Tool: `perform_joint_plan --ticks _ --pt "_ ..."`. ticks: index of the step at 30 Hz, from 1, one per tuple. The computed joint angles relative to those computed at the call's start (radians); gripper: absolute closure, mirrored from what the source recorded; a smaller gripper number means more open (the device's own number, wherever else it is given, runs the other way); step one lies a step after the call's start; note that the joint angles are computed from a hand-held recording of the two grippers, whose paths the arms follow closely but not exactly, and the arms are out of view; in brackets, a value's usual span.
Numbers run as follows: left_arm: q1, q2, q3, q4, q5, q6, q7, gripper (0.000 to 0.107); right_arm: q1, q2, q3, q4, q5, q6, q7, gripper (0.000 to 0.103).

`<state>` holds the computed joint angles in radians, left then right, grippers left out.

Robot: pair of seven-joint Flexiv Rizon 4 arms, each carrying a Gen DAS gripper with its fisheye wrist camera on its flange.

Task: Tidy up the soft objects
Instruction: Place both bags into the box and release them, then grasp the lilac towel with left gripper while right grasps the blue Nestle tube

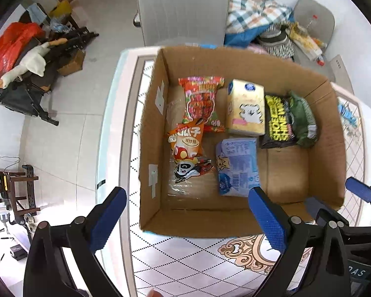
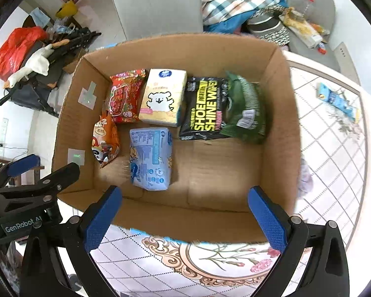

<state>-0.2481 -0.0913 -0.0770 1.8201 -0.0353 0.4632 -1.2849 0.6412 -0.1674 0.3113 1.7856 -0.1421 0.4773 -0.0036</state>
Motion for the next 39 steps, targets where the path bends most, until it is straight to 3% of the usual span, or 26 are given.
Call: perform_joint_plan --ticks 11,19,23,25,29,33,39 --pt "0.003 0.143 0.008 0.066 -0.062 0.003 0.024 0.006 0.045 0.091 0.035 -0.011 -0.073 -0.105 0.129 0.000" --pt "-0.014 0.201 -0.014 0.074 -0.087 0.012 0.014 0.006 0.050 0.179 0.066 0.033 -0.109 -0.076 0.203 0.000" --pt "-0.064 0.195 -0.060 0.055 -0.125 0.046 -0.030 0.006 0.012 0.325 0.090 0.174 -0.096 0.044 0.269 0.000" --pt "-0.097 0.184 -0.082 0.045 -0.142 0.065 -0.052 0.006 -0.004 0.403 0.108 0.216 -0.062 -0.002 0.283 0.000" --pt "-0.186 0.105 -0.156 -0.001 -0.128 0.085 -0.161 0.006 -0.034 0.606 0.145 0.307 0.052 -0.180 0.329 0.000" --pt "-0.294 -0.086 -0.217 -0.150 -0.012 -0.041 -0.288 0.006 -0.065 0.806 0.137 0.412 0.206 -0.317 0.332 0.000" --pt "-0.457 -0.307 -0.193 -0.340 0.103 -0.138 -0.414 0.006 -0.118 1.037 0.101 0.531 0.317 -0.444 0.226 0.000"
